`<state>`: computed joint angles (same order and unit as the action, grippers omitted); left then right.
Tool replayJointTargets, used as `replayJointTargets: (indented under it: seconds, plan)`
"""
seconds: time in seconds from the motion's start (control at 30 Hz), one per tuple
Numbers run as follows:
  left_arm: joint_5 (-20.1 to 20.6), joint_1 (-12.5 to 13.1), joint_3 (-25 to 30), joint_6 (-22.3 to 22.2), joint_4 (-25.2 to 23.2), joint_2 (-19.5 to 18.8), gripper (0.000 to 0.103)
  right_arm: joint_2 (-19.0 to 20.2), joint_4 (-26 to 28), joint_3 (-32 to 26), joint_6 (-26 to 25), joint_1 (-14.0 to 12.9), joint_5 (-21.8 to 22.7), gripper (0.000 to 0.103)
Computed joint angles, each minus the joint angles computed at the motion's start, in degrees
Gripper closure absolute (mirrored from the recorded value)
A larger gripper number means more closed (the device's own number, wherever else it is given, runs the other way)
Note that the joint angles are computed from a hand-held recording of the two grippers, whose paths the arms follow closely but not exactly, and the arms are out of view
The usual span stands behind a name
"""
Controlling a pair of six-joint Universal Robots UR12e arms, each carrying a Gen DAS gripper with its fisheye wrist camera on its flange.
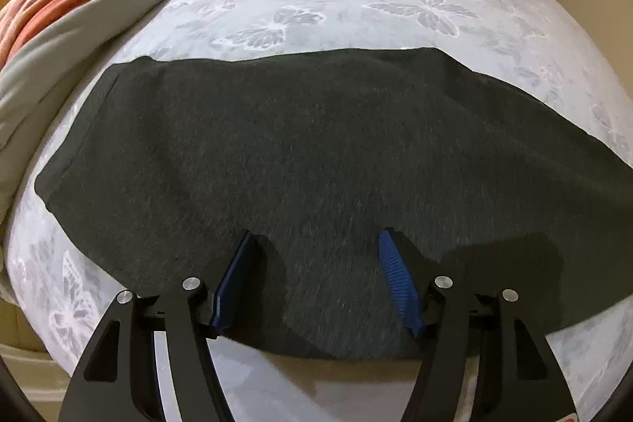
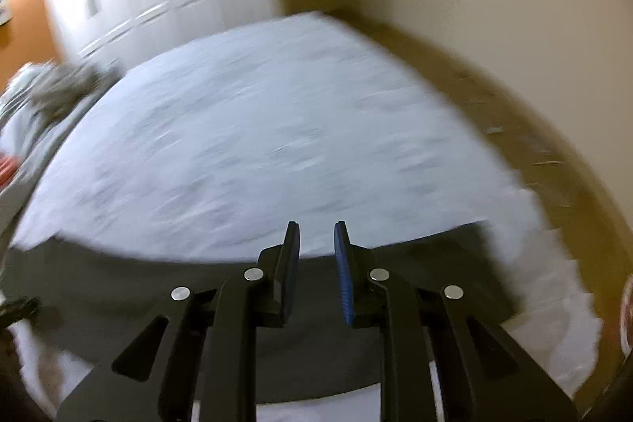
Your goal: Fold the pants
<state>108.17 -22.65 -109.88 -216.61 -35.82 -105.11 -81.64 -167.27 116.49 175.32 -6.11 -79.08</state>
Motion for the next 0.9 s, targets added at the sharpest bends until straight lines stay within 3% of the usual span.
replayJointTargets:
  seconds: [0.13,0.27,0.33,0.37,0.5,0.57,0.6,0.67,0.73,0.8,0.9]
  plan:
    - [-4.7,1.9,-3.3,-2.6,5.0,2.7,0.046,1.5,3.5,-1.6,-2.8,4.6,2.5,0.077]
    - [-0.2,1.9,-6.1,-6.9,8.6,5.8,0.048,3.4,7.0,-4.7,-9.1,11.5,9.0,0.079]
    - [1.3,2.0,-6.6,-7.7,7.8,6.6,0.048,6.4,12.4,-8.3,-10.0,14.6,13.4,0.087]
    - [0.8,2.3,-6.8,-8.1,7.0,6.9,0.048,8.0,14.2,-10.1,-10.2,16.2,14.1,0.096]
    - [-6.1,4.4,-7.2,-7.9,2.7,7.2,0.048,16.4,18.3,-18.8,-7.1,22.7,9.5,0.099]
    - [-7.1,4.7,-7.3,-6.5,1.9,7.0,0.046,19.5,19.2,-22.0,-5.5,24.7,3.7,0.103]
    - [-6.8,4.6,-7.3,-5.1,2.0,6.9,0.046,20.8,17.1,-22.9,-4.2,24.9,3.0,0.103]
    - [-6.0,4.3,-7.1,-3.4,2.0,6.7,0.043,22.0,19.0,-25.1,1.9,24.1,5.4,0.103]
    - [-5.8,4.3,-7.1,-2.8,2.1,6.8,0.042,21.6,20.2,-25.6,4.0,23.7,6.0,0.103]
    - [-5.4,4.0,-7.1,-3.0,2.9,6.9,0.042,19.6,15.4,-23.7,3.5,23.5,5.1,0.101]
    - [-3.9,2.8,-7.6,-1.6,8.9,7.2,0.042,14.2,9.4,-18.8,1.5,20.6,7.1,0.101]
